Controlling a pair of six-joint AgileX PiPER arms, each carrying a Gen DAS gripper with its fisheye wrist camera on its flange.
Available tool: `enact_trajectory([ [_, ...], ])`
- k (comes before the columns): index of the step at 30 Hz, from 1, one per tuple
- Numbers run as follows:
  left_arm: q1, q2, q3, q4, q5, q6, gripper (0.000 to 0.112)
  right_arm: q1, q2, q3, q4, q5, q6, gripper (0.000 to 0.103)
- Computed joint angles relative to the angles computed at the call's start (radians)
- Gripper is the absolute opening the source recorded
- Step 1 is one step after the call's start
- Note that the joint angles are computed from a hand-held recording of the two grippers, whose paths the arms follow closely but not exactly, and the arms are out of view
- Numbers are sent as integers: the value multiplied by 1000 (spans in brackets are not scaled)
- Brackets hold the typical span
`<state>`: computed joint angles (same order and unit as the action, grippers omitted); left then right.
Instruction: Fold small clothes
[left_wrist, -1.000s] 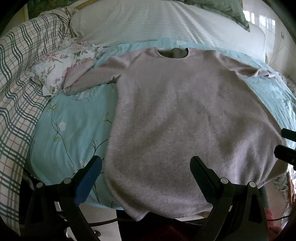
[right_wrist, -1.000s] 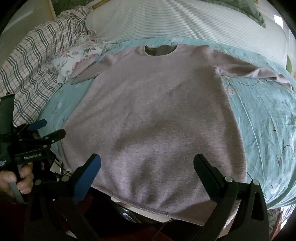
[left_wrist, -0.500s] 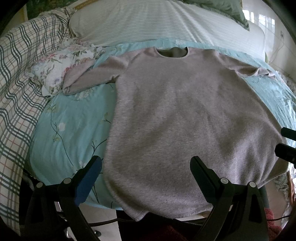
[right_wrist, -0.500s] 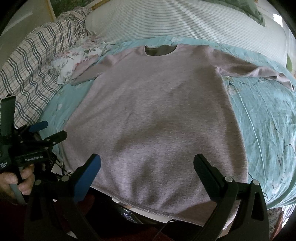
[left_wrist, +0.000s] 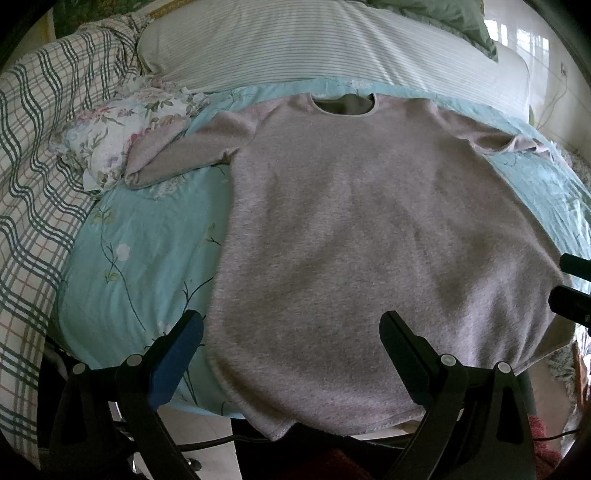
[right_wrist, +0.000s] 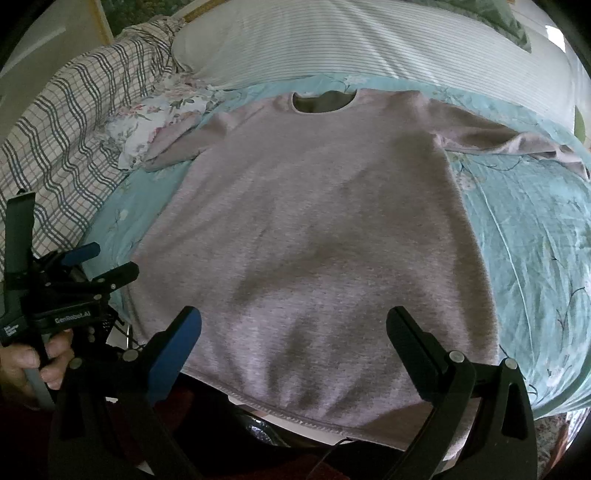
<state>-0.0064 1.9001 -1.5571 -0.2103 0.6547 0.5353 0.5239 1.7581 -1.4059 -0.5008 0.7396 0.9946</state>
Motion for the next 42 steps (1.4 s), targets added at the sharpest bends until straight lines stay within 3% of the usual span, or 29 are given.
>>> enact_trajectory([
  [8,-5,7,-6,12,-3,-9,97,-9,-1,-1,34,-16,-11,100],
  [14,-14,32,-43,40,11,-28,97,-11,31,-52,54,60,-46,100],
  [24,-33,113,-158,84,79,-58,98,-100,-1,7,119,-77,-81,100],
  [28,-46,148,-200,93,71,-65,98,-199,-54,82,163,-175,-101,100],
  [34,-81,212,-294,153,122,-114,98,-438,-100,94,177,-191,-134,100],
  [37,-98,245,-341,185,128,-132,98,-582,-85,19,224,-168,-205,100],
  [42,-110,343,-522,185,284,-155,98,-810,60,-278,264,-53,-333,92],
])
